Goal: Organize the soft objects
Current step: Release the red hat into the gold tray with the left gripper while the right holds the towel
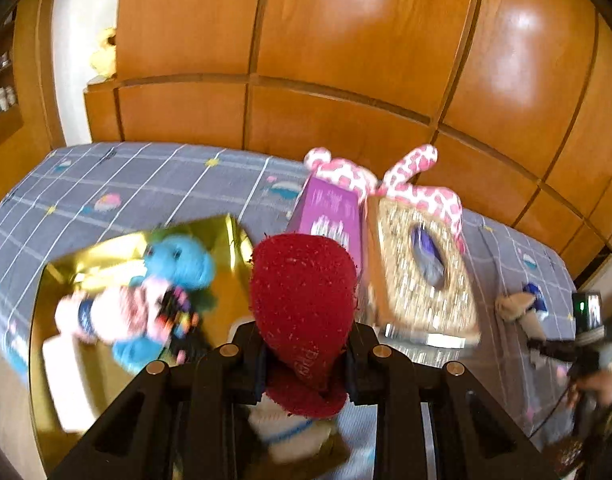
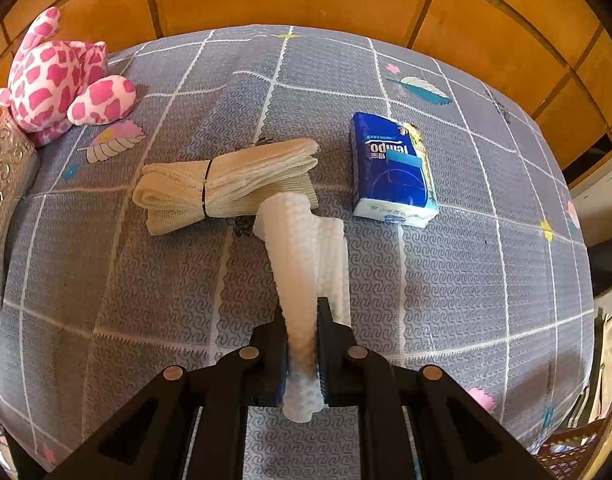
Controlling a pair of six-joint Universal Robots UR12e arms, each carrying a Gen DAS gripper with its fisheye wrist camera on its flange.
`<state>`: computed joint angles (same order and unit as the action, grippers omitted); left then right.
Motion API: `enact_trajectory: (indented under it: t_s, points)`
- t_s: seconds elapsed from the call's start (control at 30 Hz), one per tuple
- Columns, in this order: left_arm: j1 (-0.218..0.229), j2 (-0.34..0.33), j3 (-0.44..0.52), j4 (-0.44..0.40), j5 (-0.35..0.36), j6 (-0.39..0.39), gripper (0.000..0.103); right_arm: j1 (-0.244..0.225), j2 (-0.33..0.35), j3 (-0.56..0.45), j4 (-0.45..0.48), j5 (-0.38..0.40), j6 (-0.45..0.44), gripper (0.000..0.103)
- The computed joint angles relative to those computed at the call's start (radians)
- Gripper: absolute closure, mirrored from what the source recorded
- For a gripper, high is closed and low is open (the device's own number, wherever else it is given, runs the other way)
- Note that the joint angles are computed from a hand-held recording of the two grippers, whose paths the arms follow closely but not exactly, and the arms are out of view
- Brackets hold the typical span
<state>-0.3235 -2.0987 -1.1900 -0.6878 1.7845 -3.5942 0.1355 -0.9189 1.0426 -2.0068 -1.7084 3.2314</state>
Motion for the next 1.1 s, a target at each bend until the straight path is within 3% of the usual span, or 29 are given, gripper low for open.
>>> enact_trajectory:
  t_s: [0.23, 0.43, 0.6, 0.77, 1.0, 1.1]
  points:
    - [0.001, 0.078, -0.155, 0.049, 0.005, -0.086, 0.074, 0.012, -0.009, 0.011, -0.003, -0.023, -0.009, 0.091]
    - [0.022, 0.146, -0.258, 0.042, 0.022, -0.18, 0.074, 0.026, -0.012, 0.022, -0.015, -0.067, -0.041, 0.091]
    - [0.053, 0.232, -0.336, 0.048, 0.097, -0.286, 0.074, 0.034, -0.016, 0.026, -0.016, -0.082, -0.045, 0.091]
    - [0.069, 0.275, -0.376, 0.055, 0.179, -0.331, 0.074, 0.039, -0.012, 0.021, -0.016, -0.094, -0.053, 0.091]
    - [0.095, 0.223, -0.363, 0.048, 0.005, -0.341, 0.074, 0.04, -0.013, 0.023, -0.018, -0.104, -0.064, 0.091]
    - [0.091, 0.187, -0.329, 0.037, -0.022, -0.318, 0.072, 0.04, -0.013, 0.026, -0.022, -0.108, -0.07, 0.091]
